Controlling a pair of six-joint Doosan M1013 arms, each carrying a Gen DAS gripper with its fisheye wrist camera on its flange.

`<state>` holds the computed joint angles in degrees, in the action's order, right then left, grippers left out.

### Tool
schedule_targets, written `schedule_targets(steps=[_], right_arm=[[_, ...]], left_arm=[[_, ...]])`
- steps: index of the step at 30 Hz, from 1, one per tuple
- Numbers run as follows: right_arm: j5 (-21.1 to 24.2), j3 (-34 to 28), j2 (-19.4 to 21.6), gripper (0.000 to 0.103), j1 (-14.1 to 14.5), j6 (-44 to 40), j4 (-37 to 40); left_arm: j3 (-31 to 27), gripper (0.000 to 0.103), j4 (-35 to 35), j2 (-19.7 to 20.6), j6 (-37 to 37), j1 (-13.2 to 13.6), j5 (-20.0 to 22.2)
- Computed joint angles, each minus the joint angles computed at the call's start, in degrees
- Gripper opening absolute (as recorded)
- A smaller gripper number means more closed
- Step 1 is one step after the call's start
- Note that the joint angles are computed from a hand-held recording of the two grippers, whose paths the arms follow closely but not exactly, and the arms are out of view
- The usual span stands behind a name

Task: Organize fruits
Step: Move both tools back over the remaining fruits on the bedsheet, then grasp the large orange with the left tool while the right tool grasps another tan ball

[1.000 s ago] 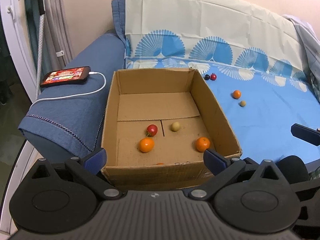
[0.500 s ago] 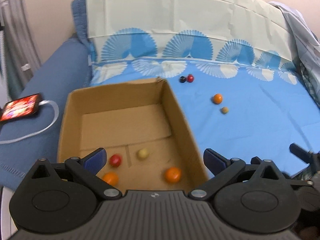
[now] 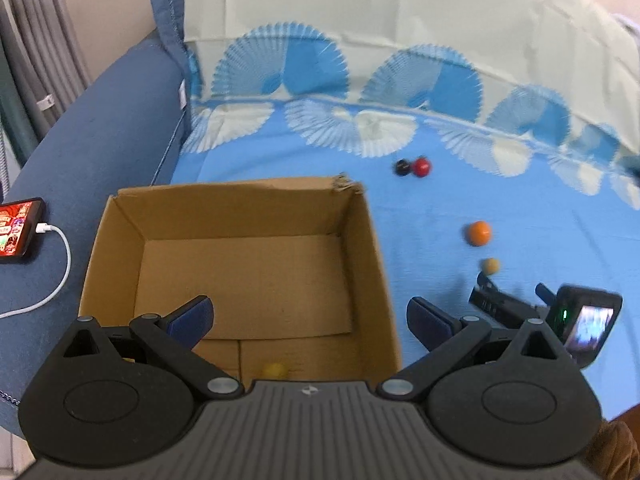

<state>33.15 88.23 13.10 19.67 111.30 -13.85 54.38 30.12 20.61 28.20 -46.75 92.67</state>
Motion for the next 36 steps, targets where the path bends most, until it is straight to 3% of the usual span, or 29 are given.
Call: schedule_targets(steps=[2, 4, 5, 6, 7, 8, 11, 14, 18, 24, 27, 31, 36], right_arm=[[-0.04, -0.91, 1.64, 0.100, 0.04, 0.83, -0.12], [-1.96, -0.45, 2.07, 0.085, -0.18, 0.57, -0.02], [-3.70, 0.05, 1.93, 0.074, -0.24, 1.33, -0.84], [-4.70, 0.49, 1.65, 0.053, -0.40, 0.20, -0.34], [-5.33, 0.71, 1.42, 0.045, -0.59, -1.66, 0.55], [-5.64, 0.88, 1.32, 0.029, -0.72, -1.92, 0.20], [-4.03, 0.68, 1.39, 0.027, -0.99, 5.54, -6.66], [1.66, -0.07, 2.11, 0.027, -1.08, 20.69, -19.89], [7.33, -1.35, 3.17, 0.027, -2.37, 31.15, -26.10], [7.30, -0.97, 3.03, 0.027, -2.67, 33.25, -26.30], [7.28, -0.83, 2.91, 0.027, -2.63, 33.36, -26.38], [7.32, -1.23, 3.49, 0.028, -2.62, 33.27, -27.73], [7.91, -1.15, 3.55, 0.028, -2.17, 34.15, -29.30]], left_arm=[[-0.64, 0.103, -1.96, 0.90, -0.12, 1.23, 0.86], [-1.07, 0.103, -3.48, 1.62, -0.56, 2.13, 1.09], [-1.31, 0.103, -3.76, 1.99, -0.67, 2.41, 0.96], [-1.63, 0.103, -3.82, 2.41, -0.70, 2.56, 0.90], [-2.01, 0.103, -3.95, 2.85, -0.67, 2.68, 0.86], [-2.68, 0.103, -4.30, 3.48, -0.68, 2.87, 0.86], [-5.67, 0.103, -5.24, 5.84, 0.39, 3.18, 0.59], [-10.40, 0.103, -6.59, 9.13, 3.81, 3.54, -1.07], [-17.38, 0.103, -10.08, 14.63, 7.52, 4.65, -4.63], [-27.17, 0.103, -16.27, 24.64, 14.10, 6.70, -7.74], [-32.38, 0.103, -20.52, 29.37, 17.21, 7.72, -5.99], [-32.07, 0.103, -20.73, 30.75, 16.93, 8.02, -7.12], [-28.28, 0.103, -19.71, 29.17, 15.34, 7.94, -10.28]])
